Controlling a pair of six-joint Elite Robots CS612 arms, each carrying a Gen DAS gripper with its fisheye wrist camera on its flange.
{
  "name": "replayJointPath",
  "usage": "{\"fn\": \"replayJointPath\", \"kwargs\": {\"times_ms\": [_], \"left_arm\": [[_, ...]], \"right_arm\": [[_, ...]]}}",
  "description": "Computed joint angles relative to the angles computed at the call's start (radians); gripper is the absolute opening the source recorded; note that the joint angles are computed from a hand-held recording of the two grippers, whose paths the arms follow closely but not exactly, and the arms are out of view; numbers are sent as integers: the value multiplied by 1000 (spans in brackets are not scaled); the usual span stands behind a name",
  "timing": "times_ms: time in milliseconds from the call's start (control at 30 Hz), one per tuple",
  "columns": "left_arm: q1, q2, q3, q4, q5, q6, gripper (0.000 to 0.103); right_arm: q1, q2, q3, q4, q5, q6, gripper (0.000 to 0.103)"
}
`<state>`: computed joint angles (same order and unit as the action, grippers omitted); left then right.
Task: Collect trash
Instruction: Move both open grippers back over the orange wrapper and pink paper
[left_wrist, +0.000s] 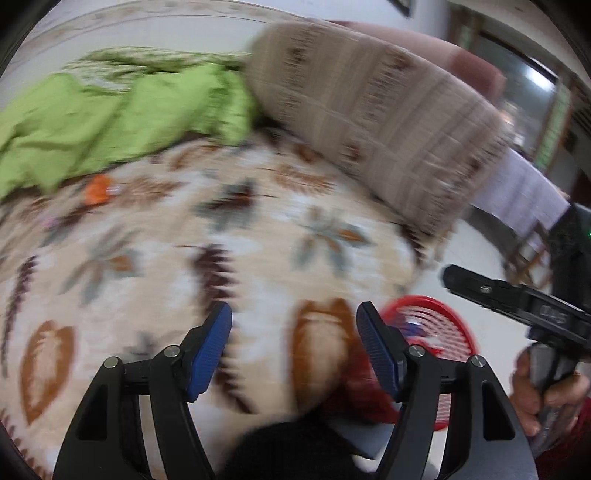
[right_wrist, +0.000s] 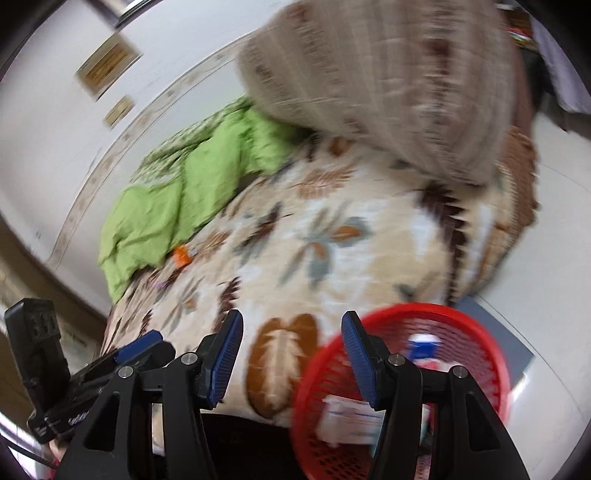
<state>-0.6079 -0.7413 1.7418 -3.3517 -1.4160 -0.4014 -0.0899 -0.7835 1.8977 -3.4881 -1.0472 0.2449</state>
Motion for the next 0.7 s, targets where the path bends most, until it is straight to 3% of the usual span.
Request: {"fn": "replayJointPath", "kwargs": {"times_ms": [167, 367, 500, 633, 700], "left_arm": [[55, -11, 37, 5, 123, -72, 70], [148, -14, 65, 32, 167, -203, 70], [195, -11, 64, 51, 208, -245, 70], [231, 11, 43, 79, 249, -277, 70], [251, 22, 28, 96, 227, -293, 70]], "right_arm": [[73, 25, -101, 117, 38, -72, 61], [173, 88, -280, 266, 36, -165, 64], [226, 156, -437, 371, 40, -205, 71], [278, 251, -641, 489, -10, -246, 74], [301, 311, -760, 546, -56, -240, 74]]}}
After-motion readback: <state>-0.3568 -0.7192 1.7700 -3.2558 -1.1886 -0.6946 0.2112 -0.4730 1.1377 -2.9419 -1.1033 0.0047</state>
